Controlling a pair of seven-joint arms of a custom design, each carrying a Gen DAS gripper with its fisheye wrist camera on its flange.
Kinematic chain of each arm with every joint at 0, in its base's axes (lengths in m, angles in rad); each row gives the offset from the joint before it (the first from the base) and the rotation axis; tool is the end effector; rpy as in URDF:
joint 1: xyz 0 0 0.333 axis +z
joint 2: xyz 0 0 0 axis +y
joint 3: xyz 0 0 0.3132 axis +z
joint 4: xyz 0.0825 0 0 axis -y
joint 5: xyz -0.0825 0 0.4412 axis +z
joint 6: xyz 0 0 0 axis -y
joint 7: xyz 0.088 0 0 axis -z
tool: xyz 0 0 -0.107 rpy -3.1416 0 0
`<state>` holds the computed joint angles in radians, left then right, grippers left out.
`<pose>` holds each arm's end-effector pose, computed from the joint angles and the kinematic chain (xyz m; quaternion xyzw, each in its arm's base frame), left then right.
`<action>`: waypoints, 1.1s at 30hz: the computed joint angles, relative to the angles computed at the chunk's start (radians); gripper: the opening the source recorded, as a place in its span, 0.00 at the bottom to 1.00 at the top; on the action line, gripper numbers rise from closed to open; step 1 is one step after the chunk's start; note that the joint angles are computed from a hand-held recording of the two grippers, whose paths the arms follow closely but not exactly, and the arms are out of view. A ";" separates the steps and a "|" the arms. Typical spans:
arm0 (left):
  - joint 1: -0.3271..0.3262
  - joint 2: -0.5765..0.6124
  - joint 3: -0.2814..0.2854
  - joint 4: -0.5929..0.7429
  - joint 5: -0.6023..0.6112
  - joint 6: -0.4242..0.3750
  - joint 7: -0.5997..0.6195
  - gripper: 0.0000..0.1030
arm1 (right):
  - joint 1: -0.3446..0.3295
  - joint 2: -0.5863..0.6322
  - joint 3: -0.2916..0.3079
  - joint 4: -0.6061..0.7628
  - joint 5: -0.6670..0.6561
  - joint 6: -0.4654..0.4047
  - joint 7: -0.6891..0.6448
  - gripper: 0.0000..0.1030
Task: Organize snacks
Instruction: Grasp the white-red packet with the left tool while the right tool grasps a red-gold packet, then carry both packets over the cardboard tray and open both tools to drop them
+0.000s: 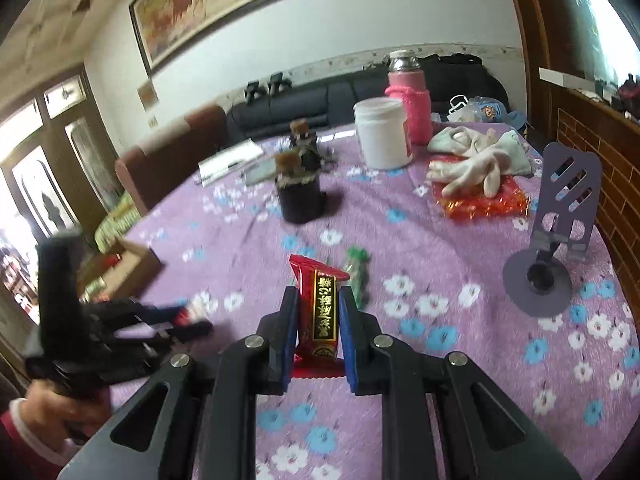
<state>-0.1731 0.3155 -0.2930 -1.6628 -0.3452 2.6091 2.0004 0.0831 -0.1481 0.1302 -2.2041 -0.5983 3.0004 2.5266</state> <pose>0.6792 -0.3074 0.4785 -0.4325 0.8306 -0.3386 0.0915 0.5742 0.1687 0.5181 -0.5659 0.6795 -0.2605 0.3875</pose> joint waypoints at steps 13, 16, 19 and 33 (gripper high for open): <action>-0.002 -0.173 0.044 -0.196 0.057 0.225 -0.126 0.35 | 0.137 0.048 0.057 0.166 -0.336 -0.399 0.225 0.18; 0.003 -0.202 0.061 -0.226 0.079 0.239 -0.160 0.35 | 0.183 0.065 0.047 0.203 -0.349 -0.467 0.208 0.18; 0.016 -0.224 0.069 -0.250 0.066 0.251 -0.161 0.35 | 0.215 0.079 0.037 0.228 -0.353 -0.497 0.195 0.18; 0.050 -0.329 0.126 -0.352 0.134 0.313 -0.237 0.35 | 0.326 0.186 0.016 0.383 -0.361 -0.567 0.102 0.18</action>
